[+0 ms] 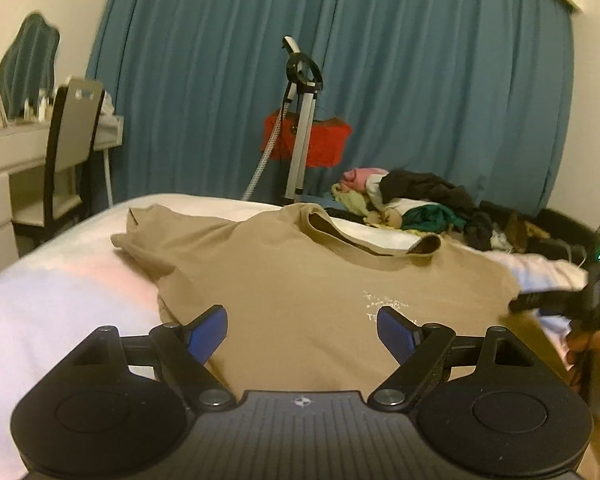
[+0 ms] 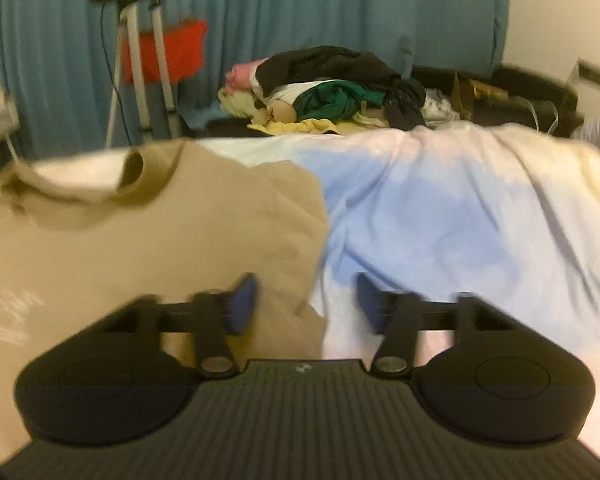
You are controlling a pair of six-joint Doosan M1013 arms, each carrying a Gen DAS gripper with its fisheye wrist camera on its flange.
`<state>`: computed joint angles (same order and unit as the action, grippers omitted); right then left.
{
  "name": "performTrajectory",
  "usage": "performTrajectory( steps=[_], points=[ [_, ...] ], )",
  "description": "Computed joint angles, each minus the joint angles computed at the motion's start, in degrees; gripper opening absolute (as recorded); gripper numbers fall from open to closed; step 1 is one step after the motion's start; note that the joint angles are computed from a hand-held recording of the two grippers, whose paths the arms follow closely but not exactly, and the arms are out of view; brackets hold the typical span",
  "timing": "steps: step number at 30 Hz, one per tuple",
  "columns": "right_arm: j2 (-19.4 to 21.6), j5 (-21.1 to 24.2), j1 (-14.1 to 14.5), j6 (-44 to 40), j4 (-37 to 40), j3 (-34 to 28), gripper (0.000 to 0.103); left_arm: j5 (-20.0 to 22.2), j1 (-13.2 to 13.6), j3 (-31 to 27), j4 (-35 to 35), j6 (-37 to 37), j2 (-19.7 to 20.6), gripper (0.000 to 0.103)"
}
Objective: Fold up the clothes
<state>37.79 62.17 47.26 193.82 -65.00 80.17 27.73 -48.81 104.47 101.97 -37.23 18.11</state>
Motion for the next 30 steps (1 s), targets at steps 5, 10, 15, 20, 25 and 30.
performTrajectory(
  steps=[5, 10, 15, 20, 25, 30],
  points=[
    [3.82, 1.87, 2.00, -15.57, -3.03, -6.86, 0.007, -1.38, 1.62, -0.37, -0.14, -3.38, 0.39, 0.084],
    [8.52, -1.82, 3.87, -33.04, -5.03, -14.03, 0.006, -1.93, 2.20, -0.62, -2.28, -3.56, 0.64, 0.083],
    [7.99, -9.84, 4.00, -34.96, -1.28, -13.85, 0.006, -1.70, 1.88, -0.58, -4.68, -2.50, 0.47, 0.083],
    [3.74, -15.71, 4.02, -15.68, -8.95, -7.07, 0.071, -1.48, 1.29, -0.41, -4.14, -2.33, 0.44, 0.083],
    [-2.75, -11.53, 2.50, 21.82, -21.95, 3.82, 0.078, -2.73, 0.85, -0.77, -6.16, 0.00, 1.09, 0.083],
    [-3.75, -9.00, -1.49, 29.86, -13.80, 6.22, 0.054, -3.20, 0.36, -1.04, -5.37, 1.73, 1.90, 0.083]
  ],
)
